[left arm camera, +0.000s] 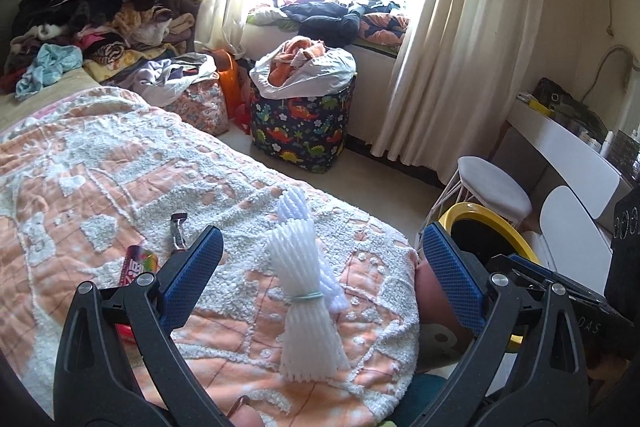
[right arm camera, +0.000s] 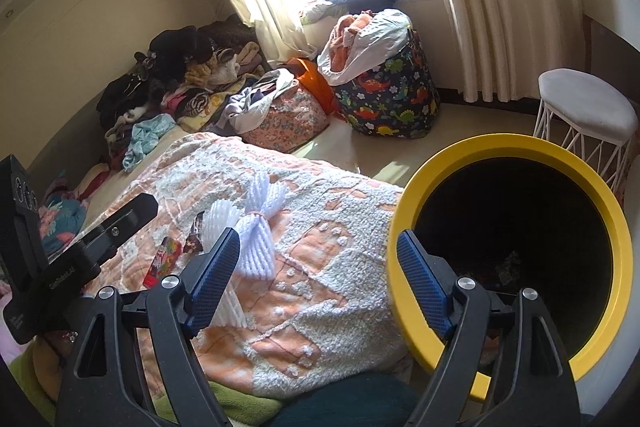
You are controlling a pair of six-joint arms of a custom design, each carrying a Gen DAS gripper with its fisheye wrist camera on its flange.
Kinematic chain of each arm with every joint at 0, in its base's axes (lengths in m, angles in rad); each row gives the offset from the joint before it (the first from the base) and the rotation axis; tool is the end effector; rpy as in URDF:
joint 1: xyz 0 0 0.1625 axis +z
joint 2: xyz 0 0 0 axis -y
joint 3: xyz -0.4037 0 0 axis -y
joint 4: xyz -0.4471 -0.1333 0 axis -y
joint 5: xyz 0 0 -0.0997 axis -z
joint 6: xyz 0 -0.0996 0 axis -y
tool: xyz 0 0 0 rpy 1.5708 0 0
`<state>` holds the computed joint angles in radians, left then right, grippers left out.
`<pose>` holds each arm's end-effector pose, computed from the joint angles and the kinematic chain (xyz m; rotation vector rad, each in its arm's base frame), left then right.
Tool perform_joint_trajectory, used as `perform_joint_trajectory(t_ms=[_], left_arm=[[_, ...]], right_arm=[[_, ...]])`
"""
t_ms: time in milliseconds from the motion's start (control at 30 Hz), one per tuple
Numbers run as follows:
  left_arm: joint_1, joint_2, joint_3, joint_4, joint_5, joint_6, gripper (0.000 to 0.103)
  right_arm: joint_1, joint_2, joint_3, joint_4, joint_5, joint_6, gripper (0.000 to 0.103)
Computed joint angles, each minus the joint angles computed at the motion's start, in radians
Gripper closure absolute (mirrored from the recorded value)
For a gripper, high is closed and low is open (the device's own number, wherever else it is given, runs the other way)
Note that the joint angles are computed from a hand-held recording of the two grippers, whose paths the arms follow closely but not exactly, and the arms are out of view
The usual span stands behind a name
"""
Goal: Collect trash
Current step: 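Move both open tools back toward the white foam sleeves on the bed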
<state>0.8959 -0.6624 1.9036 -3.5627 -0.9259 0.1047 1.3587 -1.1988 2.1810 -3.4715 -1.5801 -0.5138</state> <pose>-0.2180 -0.5815 -0.0024 0.6421 2.4245 -1.1739 0.0169 -0.5505 0.1855 0.3788 -2.5310 1.1789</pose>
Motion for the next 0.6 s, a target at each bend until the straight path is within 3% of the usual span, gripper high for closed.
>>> perform_joint_trajectory(t_ms=[600], left_arm=[[0.093,-0.094,0.064,0.003,0.082,-0.07,0.011]], right_arm=[[0.084,0.111,-0.033,0.085,-0.042,-0.058,0.025]])
